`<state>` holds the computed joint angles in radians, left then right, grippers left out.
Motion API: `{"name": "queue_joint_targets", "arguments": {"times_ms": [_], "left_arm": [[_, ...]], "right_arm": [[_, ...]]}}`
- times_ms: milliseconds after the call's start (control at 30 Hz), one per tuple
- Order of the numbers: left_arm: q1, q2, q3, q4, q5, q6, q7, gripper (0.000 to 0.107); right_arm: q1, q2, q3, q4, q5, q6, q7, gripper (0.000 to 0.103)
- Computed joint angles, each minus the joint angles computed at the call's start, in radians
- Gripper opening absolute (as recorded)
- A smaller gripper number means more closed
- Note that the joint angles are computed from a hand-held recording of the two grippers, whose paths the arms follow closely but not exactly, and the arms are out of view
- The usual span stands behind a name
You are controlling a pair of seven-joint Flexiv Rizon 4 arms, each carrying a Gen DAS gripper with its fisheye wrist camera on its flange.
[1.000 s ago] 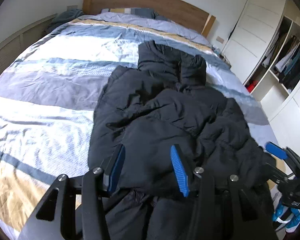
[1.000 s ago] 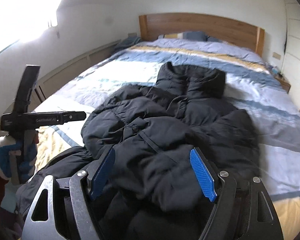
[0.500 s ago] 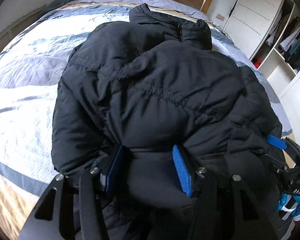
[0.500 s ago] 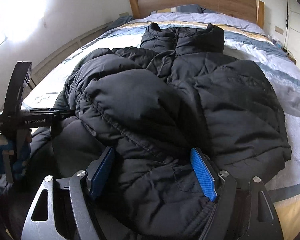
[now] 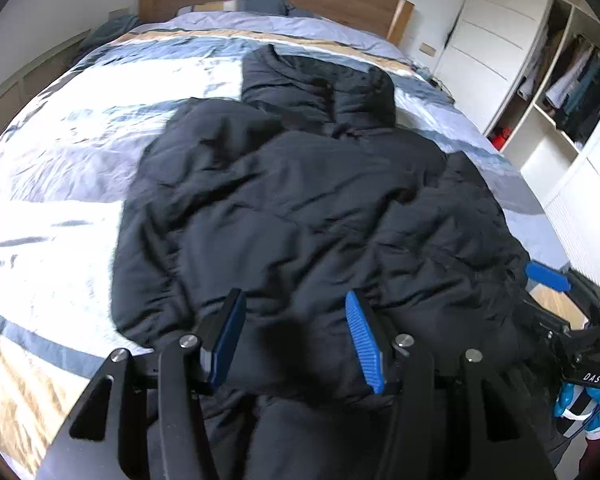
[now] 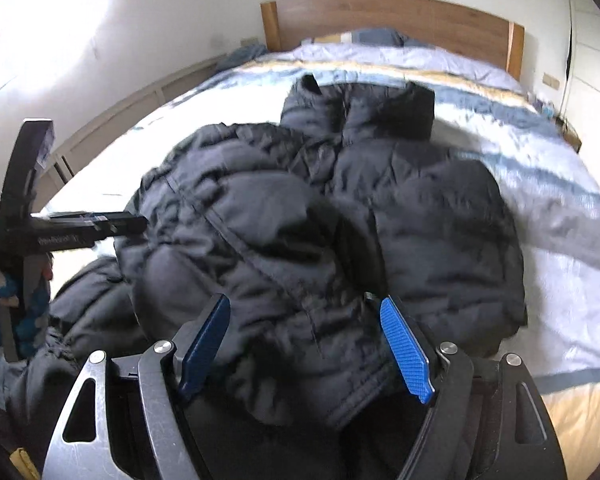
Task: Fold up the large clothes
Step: 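Lay the sleeve onto the coat body and open the left tool, then raise both open tools away from the black coat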
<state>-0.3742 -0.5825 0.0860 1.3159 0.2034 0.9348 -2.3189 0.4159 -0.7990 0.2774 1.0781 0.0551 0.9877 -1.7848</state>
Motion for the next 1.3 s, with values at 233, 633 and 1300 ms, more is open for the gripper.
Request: {"name": "queue_joint_targets", "arguments": {"times_ms": [233, 633, 1300], "left_arm": [[-0.050, -0.064, 0.020, -0.084, 0.044, -0.129, -0.016, 0.050], [-0.099, 0.036, 0.019, -0.016, 0.138, -0.197, -0.127, 0.050], [-0.191, 0.238, -0.038, 0.094, 0.459, -0.296, -0.412, 0.050]], "right_arm": [[0.021, -0.060, -0.045, -0.044, -0.043, -0.071, 0.081, 0.081], [0.027, 0.009, -0.076, 0.071, -0.092, -0.026, 0.145, 0.081], [-0.036, 0.311, -0.077, 0.511, -0.166, 0.186, 0.300, 0.081]]}}
